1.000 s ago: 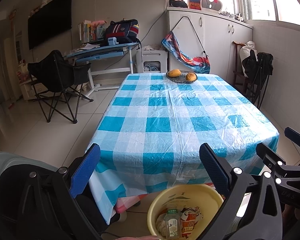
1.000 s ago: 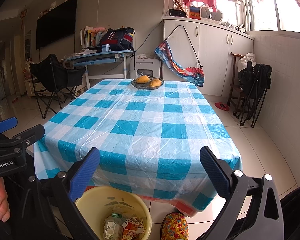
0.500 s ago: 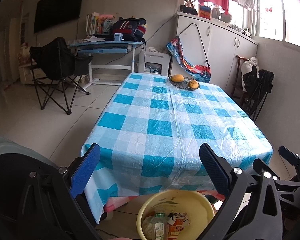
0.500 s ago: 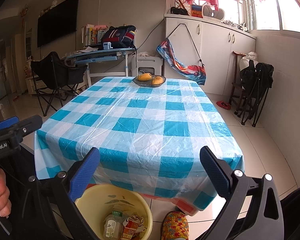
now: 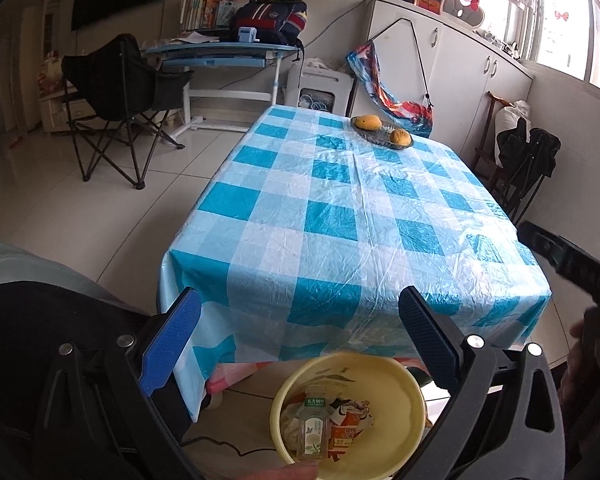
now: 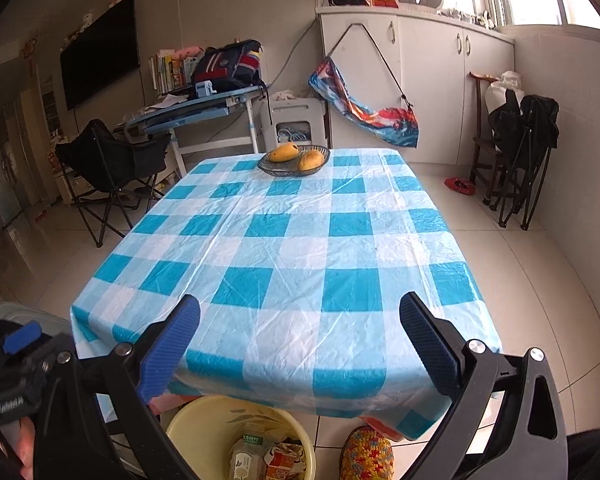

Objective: Collect trash

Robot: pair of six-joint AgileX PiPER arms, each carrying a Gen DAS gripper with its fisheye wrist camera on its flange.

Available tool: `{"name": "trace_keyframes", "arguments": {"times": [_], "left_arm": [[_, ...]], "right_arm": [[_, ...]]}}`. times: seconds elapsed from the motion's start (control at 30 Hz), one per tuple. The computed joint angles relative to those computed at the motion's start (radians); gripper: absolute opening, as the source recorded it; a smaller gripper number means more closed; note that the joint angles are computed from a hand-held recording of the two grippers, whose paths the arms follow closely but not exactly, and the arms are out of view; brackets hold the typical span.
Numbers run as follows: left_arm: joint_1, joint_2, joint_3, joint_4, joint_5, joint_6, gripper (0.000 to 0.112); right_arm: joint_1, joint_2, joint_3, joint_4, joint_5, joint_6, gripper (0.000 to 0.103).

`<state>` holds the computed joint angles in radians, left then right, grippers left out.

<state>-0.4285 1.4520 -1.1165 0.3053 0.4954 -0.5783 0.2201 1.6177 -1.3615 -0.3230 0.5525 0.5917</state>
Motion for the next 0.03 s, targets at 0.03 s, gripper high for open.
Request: {"name": "trace_keyframes", "arguments": {"times": [0.03], "left_arm": [[-0.001,-0.002,0.002,0.007,-0.003,-0.006,0.096]], "right_arm": [[-0.025,0.061,-0.089,0.078,0.042,-0.086,0.096]]}}
